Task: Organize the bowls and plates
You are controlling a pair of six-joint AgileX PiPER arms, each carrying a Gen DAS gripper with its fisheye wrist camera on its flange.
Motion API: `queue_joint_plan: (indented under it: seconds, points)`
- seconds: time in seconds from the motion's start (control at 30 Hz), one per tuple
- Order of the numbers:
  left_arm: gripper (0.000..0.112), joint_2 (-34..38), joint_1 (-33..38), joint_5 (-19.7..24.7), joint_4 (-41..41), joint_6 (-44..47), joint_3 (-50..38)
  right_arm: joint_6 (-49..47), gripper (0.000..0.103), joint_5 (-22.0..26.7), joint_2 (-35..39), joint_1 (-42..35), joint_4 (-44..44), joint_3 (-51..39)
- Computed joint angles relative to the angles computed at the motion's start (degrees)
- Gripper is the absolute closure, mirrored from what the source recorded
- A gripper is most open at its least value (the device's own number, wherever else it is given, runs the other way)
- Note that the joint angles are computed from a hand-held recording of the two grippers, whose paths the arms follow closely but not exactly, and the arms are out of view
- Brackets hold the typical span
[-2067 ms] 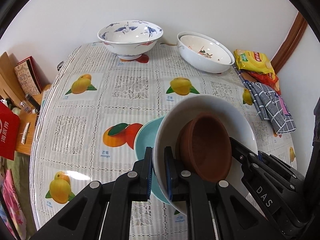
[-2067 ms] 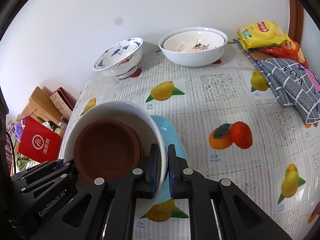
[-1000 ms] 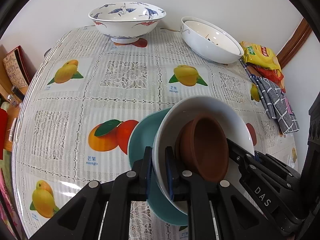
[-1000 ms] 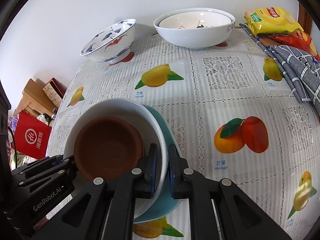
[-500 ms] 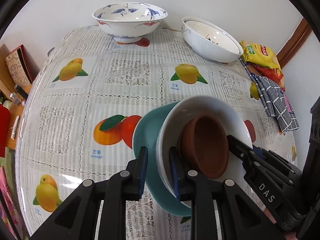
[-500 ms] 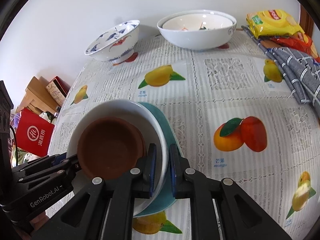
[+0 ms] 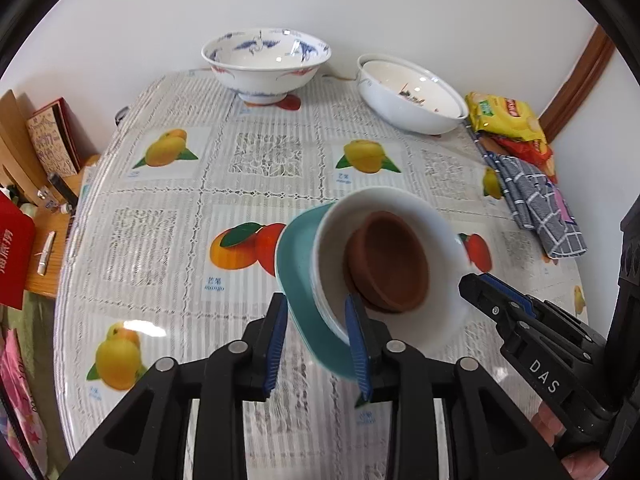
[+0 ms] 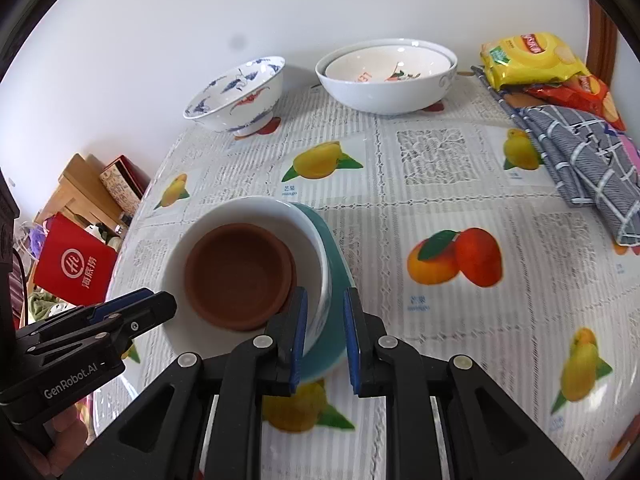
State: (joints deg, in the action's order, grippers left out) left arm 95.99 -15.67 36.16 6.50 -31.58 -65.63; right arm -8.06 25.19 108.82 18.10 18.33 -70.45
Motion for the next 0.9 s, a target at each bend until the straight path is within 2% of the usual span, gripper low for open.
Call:
queue_joint_plan:
  seconds: [0.17, 0.3, 0.43, 0.6, 0.67, 0.83, 0.9]
  points:
    - [0.076, -6.6, -5.1, 0.3, 4.8, -6.1, 3.6, 0.2, 0.076, 0.2, -8.5, -0.9, -1.2, 7.4]
    - [0.066, -11.2, -10.9, 1.6, 10.2, -13.3, 5.8, 8.2, 0.066, -0.5, -17.2, -0.7, -10.0, 14.3]
    - [0.055, -15.3, -17.9, 3.3, 16.9, -22.5, 7.6, 16.4, 0.065, 0.3, -25.6, -0.8, -18.4, 20.1]
    - [0.044, -19.3, -29.0, 8.1, 28.2, -36.7, 8.9, 21.6, 0.065, 2.8, -35.2, -1.9, -24.3, 25.7]
    - [0.041, -20.3, -34.6, 12.5, 34.1, -44.2, 9.1, 24.7, 0.064, 4.3, -39.1, -2.3, -27.2, 27.7]
    - [0.029, -21.5, -44.1, 20.0, 39.8, -52.6, 9.0, 20.4, 0.041, 5.9, -47.9, -4.7, -24.0, 32.2]
    - [0.025, -21.5, -47.1, 22.4, 40.2, -54.3, 8.6, 22.8, 0.027, 7.2, -51.5, -4.1, -26.8, 33.7]
